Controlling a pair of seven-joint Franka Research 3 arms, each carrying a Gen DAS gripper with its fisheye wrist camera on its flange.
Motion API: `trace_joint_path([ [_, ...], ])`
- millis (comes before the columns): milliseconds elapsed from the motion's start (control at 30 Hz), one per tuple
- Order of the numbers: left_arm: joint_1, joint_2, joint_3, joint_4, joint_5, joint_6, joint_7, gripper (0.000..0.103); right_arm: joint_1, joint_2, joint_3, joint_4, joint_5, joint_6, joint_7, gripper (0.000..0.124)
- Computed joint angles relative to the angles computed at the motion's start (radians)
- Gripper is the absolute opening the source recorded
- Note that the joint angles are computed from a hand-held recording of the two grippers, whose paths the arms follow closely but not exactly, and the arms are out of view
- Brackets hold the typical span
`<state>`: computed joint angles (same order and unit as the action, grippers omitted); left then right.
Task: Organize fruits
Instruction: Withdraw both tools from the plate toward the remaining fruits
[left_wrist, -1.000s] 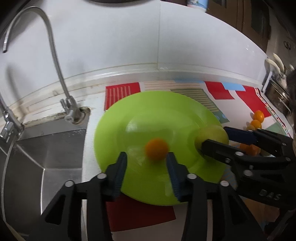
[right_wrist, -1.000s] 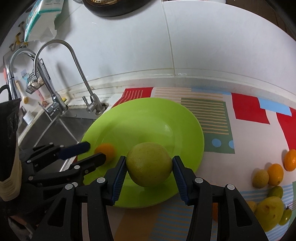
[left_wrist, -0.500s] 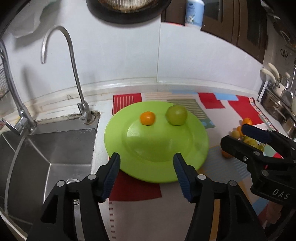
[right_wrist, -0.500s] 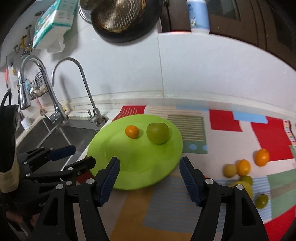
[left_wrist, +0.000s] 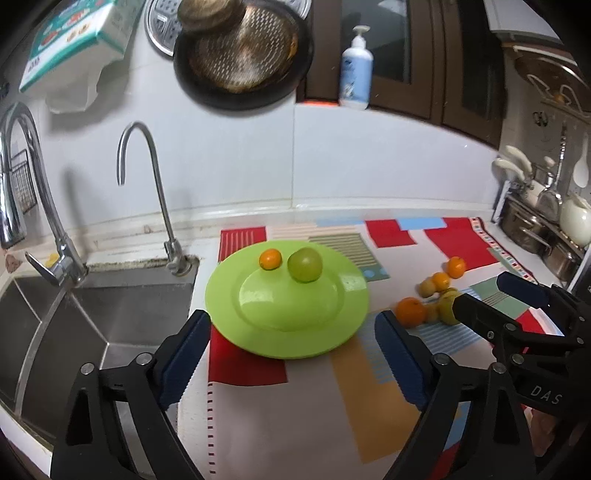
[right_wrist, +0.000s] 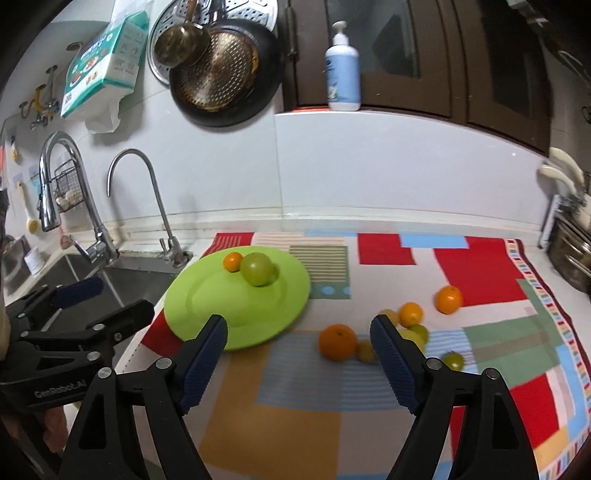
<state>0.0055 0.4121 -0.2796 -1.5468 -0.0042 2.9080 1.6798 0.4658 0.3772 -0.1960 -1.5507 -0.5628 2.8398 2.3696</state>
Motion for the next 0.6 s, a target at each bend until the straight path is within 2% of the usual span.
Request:
trace_joint_path([
  [100, 0.011, -0.028, -0.019, -0.043, -0.009, 0.04, 0.018, 0.097, 0.04, -0.046, -0.048, -0.053, -0.095, -0.001, 0.097, 0.08],
  [200, 0.023, -0.046, -0.04, -0.074, -0.024, 0.067, 0.038, 0.098, 0.039, -0.087, -0.051, -0.095, -0.18, -0.008, 0.183, 0.08],
  [300, 0.031, -0.056, -0.061, -0.09, -0.041, 0.082, 0.057, 0.098, 0.024, -0.115, -0.038, -0.121, -0.243, -0.015, 0.244, 0.08],
  [500, -0.007, -0.055, -0.043, -0.094, -0.01, 0.114, 0.027, 0.098, -0.026, -0.163, 0.004, -0.167, -0.342, -0.034, 0.325, 0.08],
  [600, -0.033, -0.046, -0.028, -0.087, 0.024, 0.131, 0.005, 0.098, -0.067, -0.175, 0.034, -0.18, -0.359, -0.028, 0.321, 0.08],
])
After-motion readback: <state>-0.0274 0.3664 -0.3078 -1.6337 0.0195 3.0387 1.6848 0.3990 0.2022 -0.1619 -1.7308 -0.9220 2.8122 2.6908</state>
